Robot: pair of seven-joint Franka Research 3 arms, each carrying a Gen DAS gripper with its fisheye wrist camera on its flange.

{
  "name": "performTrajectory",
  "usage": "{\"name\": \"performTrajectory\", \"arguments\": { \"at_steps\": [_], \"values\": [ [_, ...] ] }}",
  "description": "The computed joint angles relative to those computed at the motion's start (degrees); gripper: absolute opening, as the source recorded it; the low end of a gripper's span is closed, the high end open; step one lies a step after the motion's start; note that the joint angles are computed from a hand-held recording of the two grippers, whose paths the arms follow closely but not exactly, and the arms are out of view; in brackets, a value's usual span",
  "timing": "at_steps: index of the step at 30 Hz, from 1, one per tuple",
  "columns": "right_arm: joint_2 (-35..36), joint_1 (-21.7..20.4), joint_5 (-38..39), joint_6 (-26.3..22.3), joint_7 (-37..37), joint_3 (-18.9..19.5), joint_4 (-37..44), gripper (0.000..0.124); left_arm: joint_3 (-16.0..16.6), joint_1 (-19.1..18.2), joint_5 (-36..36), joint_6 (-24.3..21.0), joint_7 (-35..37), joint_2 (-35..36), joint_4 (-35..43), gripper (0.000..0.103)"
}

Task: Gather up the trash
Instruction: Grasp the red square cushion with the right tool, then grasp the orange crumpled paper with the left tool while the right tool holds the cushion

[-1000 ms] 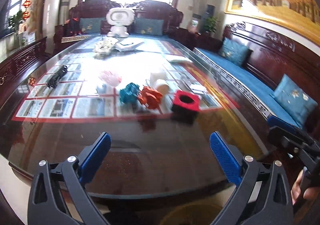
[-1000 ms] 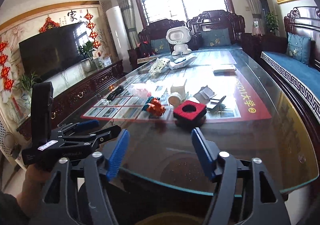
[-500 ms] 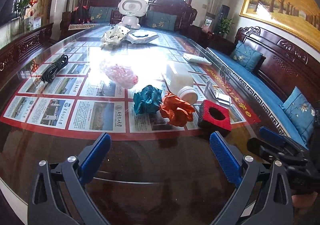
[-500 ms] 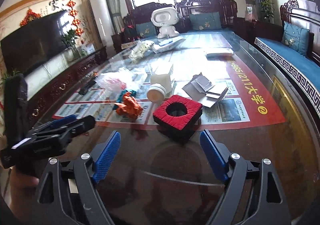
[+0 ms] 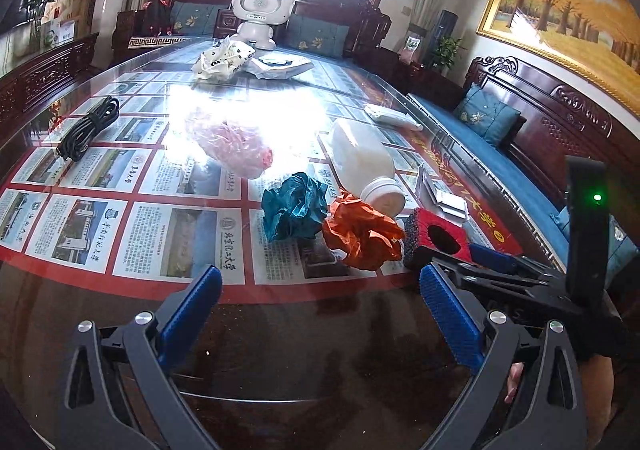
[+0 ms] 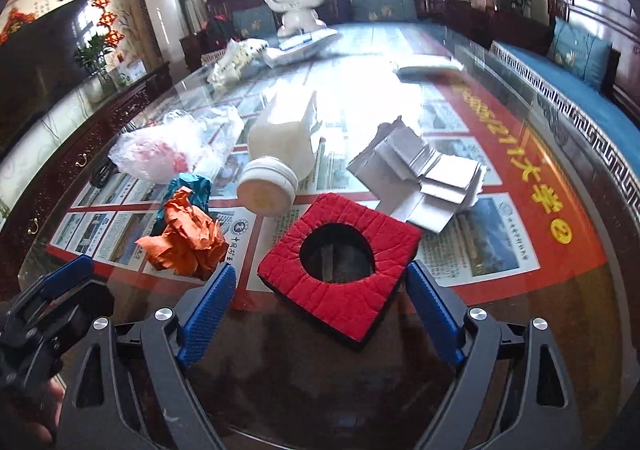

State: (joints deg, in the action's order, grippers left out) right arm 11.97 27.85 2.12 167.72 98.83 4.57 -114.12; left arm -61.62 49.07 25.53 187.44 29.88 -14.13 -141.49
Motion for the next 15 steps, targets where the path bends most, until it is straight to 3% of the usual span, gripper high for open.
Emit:
{"name": "performTrajectory", "arguments": {
  "at_steps": [4,9,15],
  "values": [
    [1.4,4.0,-10.0,-3.3,10.4,-5.0,2.7,0.086,-0.3,0.5,0.2,0.1,0.2,0.4,0.3,0.099],
    [1.3,2.0,-9.6,-4.4,11.7,-3.6,2.5,0.078,0.1,0.0,0.0,-0.1,0.5,0.5,0.4,0.099],
    [-1.5,-1.7,-3.2,-0.1,4.3,0.3,-2.0,0.070,-1.5,1.2,1.4,-0.9,0.0,1.5,1.7,0.099]
  ]
}}
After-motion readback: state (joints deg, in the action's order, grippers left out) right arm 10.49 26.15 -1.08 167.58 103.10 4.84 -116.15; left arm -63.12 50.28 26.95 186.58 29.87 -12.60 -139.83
